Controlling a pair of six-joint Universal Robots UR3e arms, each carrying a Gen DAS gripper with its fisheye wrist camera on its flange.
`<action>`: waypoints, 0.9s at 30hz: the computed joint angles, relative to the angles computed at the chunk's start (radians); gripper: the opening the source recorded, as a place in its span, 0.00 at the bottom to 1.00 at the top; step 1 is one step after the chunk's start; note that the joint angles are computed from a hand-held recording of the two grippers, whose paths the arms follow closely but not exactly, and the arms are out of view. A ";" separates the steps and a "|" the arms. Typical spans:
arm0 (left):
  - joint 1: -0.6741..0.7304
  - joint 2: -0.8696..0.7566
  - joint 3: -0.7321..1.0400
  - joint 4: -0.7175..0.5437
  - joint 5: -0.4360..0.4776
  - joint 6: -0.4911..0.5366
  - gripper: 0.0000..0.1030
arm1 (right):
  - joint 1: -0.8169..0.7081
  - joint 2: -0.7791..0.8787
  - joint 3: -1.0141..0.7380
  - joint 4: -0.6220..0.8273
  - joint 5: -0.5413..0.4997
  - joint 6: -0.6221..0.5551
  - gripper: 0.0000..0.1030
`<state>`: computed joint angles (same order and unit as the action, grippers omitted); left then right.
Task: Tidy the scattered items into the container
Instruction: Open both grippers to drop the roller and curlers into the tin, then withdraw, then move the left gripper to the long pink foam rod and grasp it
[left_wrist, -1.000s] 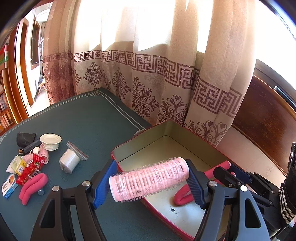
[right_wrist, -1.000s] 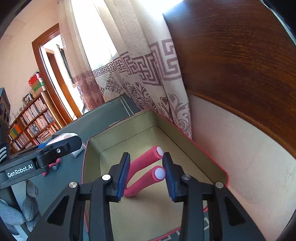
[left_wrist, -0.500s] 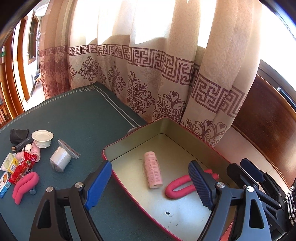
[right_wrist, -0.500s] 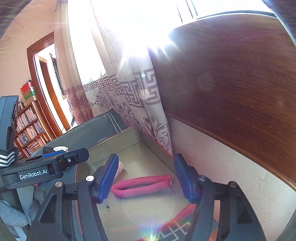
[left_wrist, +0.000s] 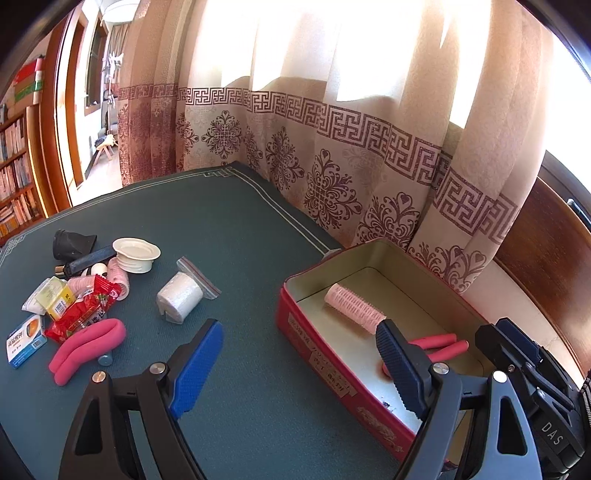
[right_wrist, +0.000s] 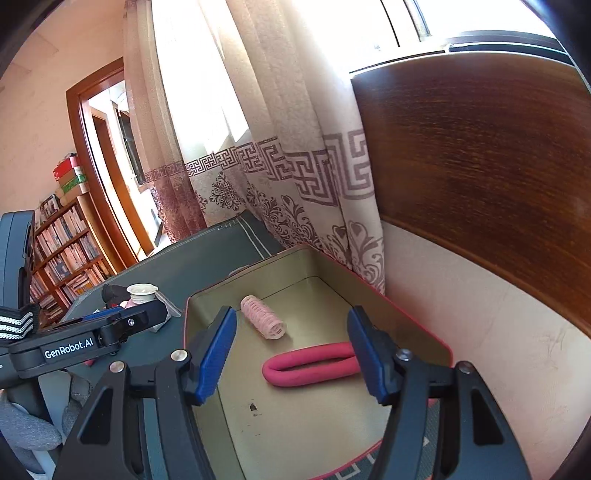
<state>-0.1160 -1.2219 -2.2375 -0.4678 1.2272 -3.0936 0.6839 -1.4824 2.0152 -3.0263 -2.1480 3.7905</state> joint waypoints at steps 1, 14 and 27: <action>0.024 0.022 -0.016 -0.007 -0.009 0.012 0.84 | 0.009 0.013 -0.018 0.007 0.000 0.000 0.65; 0.713 0.462 -0.217 -0.483 -0.276 0.403 0.84 | 0.067 0.179 -0.267 0.088 0.083 -0.018 0.68; 1.231 0.509 -0.214 -0.837 -0.387 0.741 0.84 | 0.098 0.499 -0.731 0.222 0.251 -0.133 0.77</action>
<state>1.1146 -0.7128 -2.4515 -1.3045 0.8405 -2.3522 0.7816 -0.9838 1.2844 -2.8041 -1.8970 3.6579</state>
